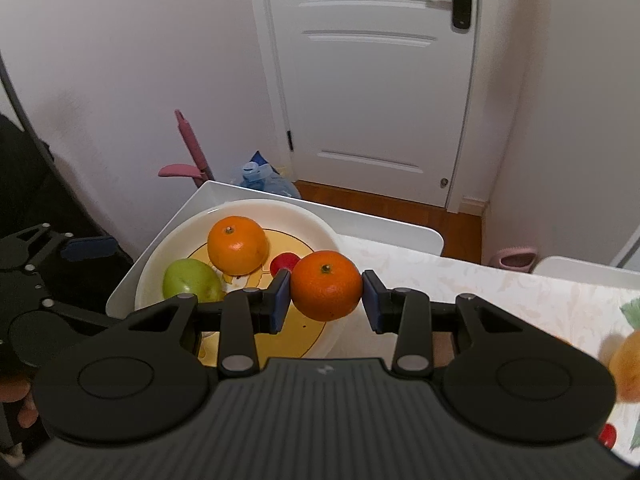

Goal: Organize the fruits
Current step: 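Carry the apple and tangerine to the duck bowl and release both, then withdraw both open tools from the bowl back over the table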

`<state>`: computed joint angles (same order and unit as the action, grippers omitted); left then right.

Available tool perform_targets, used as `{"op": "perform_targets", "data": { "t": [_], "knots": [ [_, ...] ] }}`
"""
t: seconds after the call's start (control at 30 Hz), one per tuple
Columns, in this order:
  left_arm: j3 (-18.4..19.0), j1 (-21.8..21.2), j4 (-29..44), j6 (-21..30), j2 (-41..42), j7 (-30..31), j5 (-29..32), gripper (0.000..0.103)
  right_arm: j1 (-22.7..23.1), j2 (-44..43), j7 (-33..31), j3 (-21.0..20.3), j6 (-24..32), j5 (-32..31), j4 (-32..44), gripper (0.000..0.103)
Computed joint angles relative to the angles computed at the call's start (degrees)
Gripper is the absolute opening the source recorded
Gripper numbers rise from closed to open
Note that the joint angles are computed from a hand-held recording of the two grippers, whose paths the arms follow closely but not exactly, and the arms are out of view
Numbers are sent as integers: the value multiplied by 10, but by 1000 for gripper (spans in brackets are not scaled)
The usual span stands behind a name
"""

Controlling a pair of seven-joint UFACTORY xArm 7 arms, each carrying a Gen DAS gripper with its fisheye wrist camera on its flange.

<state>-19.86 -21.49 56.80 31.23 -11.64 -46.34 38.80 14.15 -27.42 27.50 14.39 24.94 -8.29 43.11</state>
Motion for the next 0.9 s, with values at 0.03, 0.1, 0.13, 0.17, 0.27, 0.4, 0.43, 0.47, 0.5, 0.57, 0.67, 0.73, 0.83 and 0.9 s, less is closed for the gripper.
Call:
{"op": "perform_targets", "data": {
  "t": [0.03, 0.1, 0.13, 0.17, 0.27, 0.4, 0.43, 0.47, 0.5, 0.57, 0.67, 0.73, 0.83, 0.9],
  "knots": [
    [0, -2, -2, 4, -5, -3, -5, 93, 5, 1, -9, -5, -1, 3, 1, 53],
    [-3, -4, -9, 13, -15, -12, -15, 93, 15, 5, -27, -13, -2, 10, 2, 53],
    [-5, -4, -10, 17, -19, -15, -20, 93, 19, 8, -38, -17, -3, 14, 3, 53],
    [-7, -5, -12, 22, -23, -18, -24, 93, 25, 12, -50, -21, -4, 18, 4, 53],
    [-17, -5, -19, 35, -36, -30, -27, 93, 38, 28, -91, -31, -10, 30, 7, 53],
    [-27, -3, -26, 48, -50, -47, -29, 93, 56, 64, -154, -44, -28, 48, 12, 53],
    [-28, -1, -28, 49, -52, -51, -29, 93, 58, 74, -167, -45, -31, 52, 14, 53],
    [-30, 0, -29, 50, -54, -55, -28, 93, 59, 84, -179, -46, -35, 54, 16, 53],
    [-33, 2, -29, 53, -54, -60, -26, 93, 59, 94, -189, -46, -39, 56, 19, 53],
    [-35, 3, -31, 55, -54, -69, -24, 93, 60, 108, -205, -48, -44, 63, 22, 53],
    [-37, 4, -31, 60, -54, -77, -23, 93, 64, 120, -226, -52, -48, 81, 24, 53],
    [-37, 3, -31, 63, -54, -82, -24, 93, 67, 124, -239, -54, -51, 92, 23, 54],
    [-34, 3, -34, 60, -55, -87, -26, 93, 65, 119, -248, -52, -69, 97, 16, 80],
    [-34, 2, -37, 61, -58, -87, -27, 93, 51, 113, -231, -39, -81, 79, 11, 103]
  ]
}}
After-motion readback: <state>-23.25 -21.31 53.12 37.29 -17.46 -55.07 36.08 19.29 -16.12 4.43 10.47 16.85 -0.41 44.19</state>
